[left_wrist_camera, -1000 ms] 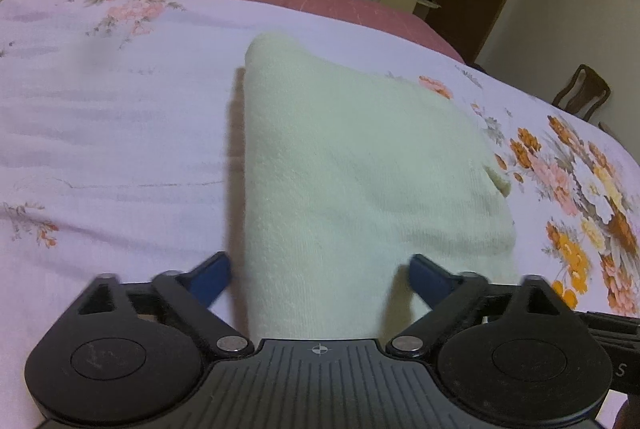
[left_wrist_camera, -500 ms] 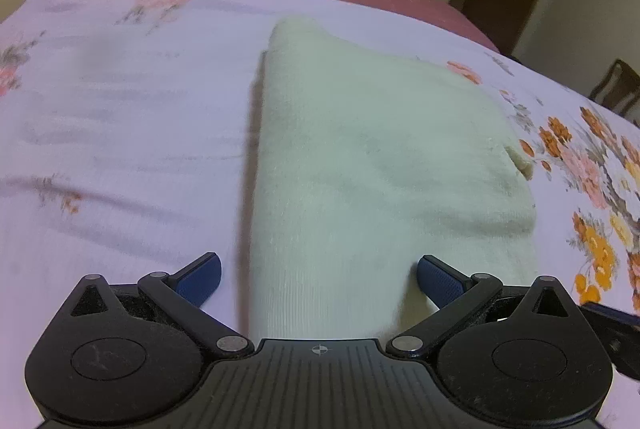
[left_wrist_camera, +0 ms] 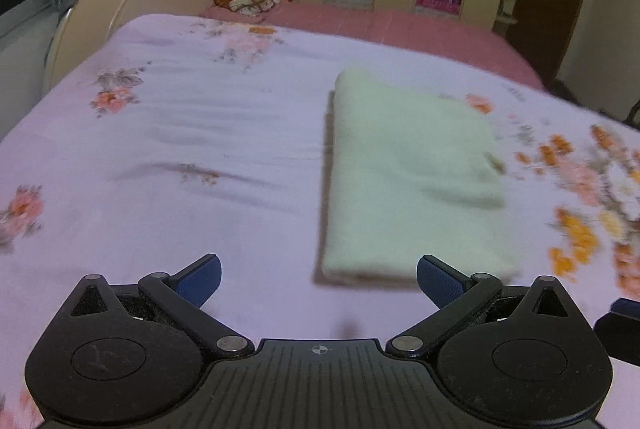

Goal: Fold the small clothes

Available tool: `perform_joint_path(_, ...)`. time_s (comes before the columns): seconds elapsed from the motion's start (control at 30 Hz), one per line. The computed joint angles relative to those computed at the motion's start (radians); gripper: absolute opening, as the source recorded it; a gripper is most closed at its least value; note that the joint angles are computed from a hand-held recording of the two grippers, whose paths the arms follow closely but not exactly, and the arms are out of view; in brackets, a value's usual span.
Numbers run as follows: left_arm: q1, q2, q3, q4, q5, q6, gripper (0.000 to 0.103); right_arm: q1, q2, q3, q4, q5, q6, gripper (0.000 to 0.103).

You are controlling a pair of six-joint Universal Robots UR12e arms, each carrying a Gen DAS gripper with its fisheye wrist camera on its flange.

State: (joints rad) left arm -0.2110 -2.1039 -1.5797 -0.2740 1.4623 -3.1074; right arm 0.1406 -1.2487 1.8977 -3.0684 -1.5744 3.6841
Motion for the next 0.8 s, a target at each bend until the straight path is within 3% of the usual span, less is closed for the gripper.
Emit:
perform_joint_path(0.1, -0.011, 0.072, -0.083, 0.058, 0.047, 0.03, 0.103, 0.014, -0.054, 0.037, -0.001, 0.004, -0.047, 0.09)
perform_joint_path(0.17, -0.015, 0.118, -0.136, 0.089, 0.073, 0.064, 0.103, 0.038, -0.095, 0.061, 0.005, -0.049, -0.093, 0.094)
perform_joint_path(0.37, -0.005, 0.251, -0.253, 0.079, 0.026, 0.036, 0.103, 0.159, -0.171, 0.101, 0.009, -0.406, -0.22, 0.102)
perform_joint_path(0.43, -0.008, 0.289, -0.289, 0.097, 0.028, 0.032, 0.103, 0.19, -0.187, 0.115, -0.018, -0.48, -0.236, 0.102)
perform_joint_path(0.8, -0.005, 0.428, -0.4, 0.145, -0.007, 0.058, 0.103, 0.262, -0.246, 0.174, -0.145, -0.564, -0.2, 0.102)
